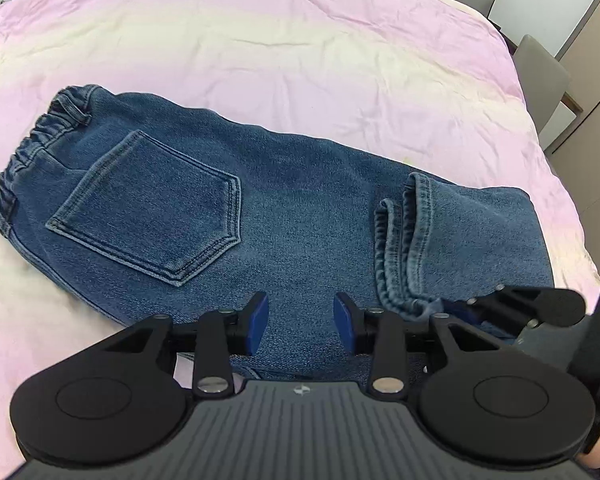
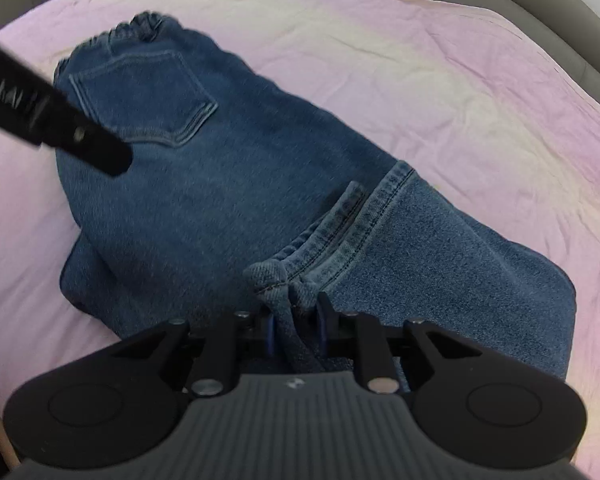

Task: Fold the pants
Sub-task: 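Fold the held cuffs toward the waistband and open the right tool, then grasp the folded cuff edges with the left tool to straighten them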

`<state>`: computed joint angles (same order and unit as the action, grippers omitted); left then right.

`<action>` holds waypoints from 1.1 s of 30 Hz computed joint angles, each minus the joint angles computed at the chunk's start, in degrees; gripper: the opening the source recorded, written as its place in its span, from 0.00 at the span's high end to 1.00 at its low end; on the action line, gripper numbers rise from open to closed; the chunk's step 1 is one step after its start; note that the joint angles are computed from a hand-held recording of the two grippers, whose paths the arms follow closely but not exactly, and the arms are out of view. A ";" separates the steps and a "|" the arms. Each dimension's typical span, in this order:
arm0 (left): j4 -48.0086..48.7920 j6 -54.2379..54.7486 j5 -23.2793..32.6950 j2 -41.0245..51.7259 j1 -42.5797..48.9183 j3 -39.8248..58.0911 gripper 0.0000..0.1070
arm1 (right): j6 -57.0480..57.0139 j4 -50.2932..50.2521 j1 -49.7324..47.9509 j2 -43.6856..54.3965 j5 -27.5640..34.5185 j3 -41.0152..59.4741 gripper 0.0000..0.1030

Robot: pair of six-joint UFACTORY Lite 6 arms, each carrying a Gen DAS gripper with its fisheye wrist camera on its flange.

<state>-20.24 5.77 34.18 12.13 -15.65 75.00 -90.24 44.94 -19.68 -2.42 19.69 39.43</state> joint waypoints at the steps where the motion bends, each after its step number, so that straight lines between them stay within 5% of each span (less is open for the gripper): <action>1: -1.31 1.31 0.12 0.37 0.37 0.13 0.59 | -2.82 1.75 -0.09 -0.17 -0.59 -1.23 0.81; 5: -6.18 6.04 0.93 1.75 1.82 1.37 0.59 | -3.13 0.02 -3.02 -0.50 5.73 1.19 0.67; 9: -10.69 9.31 2.18 3.41 1.65 3.60 0.59 | 1.25 -4.24 -10.20 0.62 19.66 8.39 0.49; 12: -13.57 11.29 2.66 4.80 0.05 5.25 0.59 | 0.17 -4.21 -16.69 1.50 28.04 13.14 0.45; 19: -22.16 12.52 2.68 15.88 -5.40 14.20 0.54 | 1.69 -5.07 -25.19 9.98 26.23 25.62 0.47; 27: -25.01 7.62 1.32 26.41 -8.97 19.10 0.54 | 2.66 -5.88 -32.70 21.24 26.62 36.09 0.73; 30: -17.14 1.36 -1.38 24.16 -10.91 17.97 0.89 | 1.66 -4.70 -34.27 24.10 27.99 38.54 0.76; 33: -17.42 1.93 -2.36 19.31 -10.56 13.98 0.93 | 1.35 -3.17 -34.39 27.11 29.61 42.95 0.77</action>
